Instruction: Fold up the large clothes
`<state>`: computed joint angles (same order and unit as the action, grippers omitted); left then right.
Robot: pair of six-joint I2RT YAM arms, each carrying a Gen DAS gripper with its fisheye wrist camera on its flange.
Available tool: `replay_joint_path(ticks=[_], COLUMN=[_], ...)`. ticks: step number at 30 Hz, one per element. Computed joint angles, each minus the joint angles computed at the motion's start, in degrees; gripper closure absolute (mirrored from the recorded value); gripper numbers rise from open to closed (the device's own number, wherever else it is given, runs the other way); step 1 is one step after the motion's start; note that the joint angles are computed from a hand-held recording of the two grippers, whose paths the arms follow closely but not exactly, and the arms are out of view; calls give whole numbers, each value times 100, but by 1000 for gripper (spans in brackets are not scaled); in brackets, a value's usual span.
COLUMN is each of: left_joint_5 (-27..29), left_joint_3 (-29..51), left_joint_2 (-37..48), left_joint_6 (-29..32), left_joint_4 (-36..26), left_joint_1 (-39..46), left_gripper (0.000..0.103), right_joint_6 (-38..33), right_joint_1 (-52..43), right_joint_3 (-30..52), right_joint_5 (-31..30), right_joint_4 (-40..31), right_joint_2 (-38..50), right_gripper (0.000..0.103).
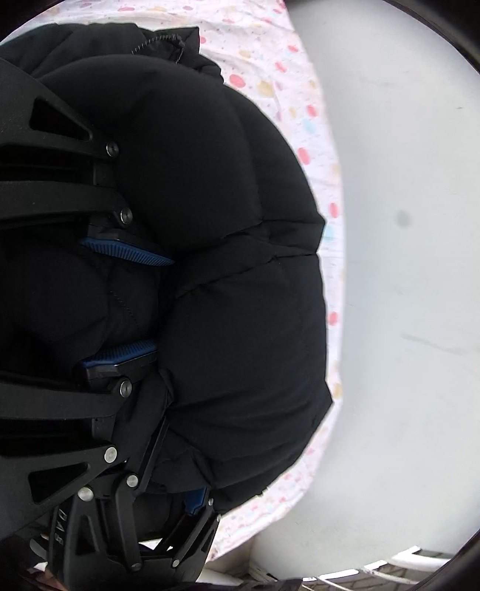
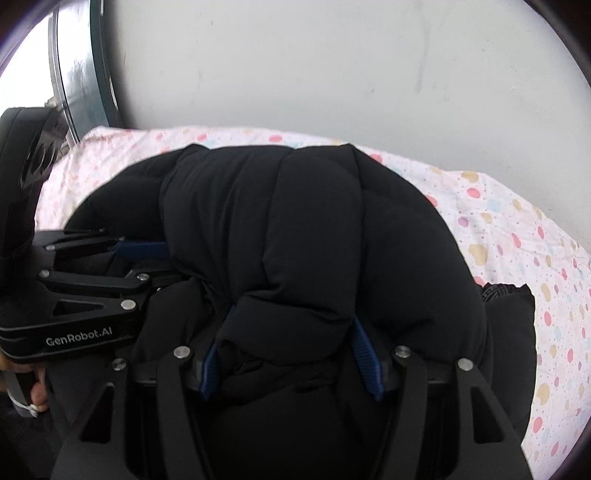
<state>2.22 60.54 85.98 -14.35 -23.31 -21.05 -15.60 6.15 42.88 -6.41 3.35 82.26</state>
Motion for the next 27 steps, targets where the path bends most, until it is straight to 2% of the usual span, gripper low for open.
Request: replay_joint_path(ticks=[3,5,8,13,17,23,27], left_joint_5=[-300,-719,-1147,-1744,-2093,-2596,-2799], left_joint_3=[-306,-553,-870,-1179,-1319,-1133,-1065], left_joint_2=[-599,-971,-1141,-1047,-1136,-1299,-1435], left_joint_6=[-94,-120,-158,-230,-340,-632,-645], left_joint_4=[-61,-53,48,401,533,174,-3], left_joint_1=[-208,-459,-754,-1087,-1315,-1798,-1840], left_gripper=[60,60,59,58,57,55,44], right_joint_6=[-5,-4,-148,-265,-216,-227,-299], right_joint_1=[-105,-189,-298,-429,-499,-566,-734], right_joint_3=[-255,-537,-980,-1192,-990,-1113,-1322], right_joint_5=[-219,-342,-458,-480,-565,-641,-739], right_joint_4=[-219,-249,-148,319,505,430,291], right_joint_2=[-612,-1043,-1485,-1072,-722,-983,-1406], right_gripper=[44,44,44,38,35,34,33])
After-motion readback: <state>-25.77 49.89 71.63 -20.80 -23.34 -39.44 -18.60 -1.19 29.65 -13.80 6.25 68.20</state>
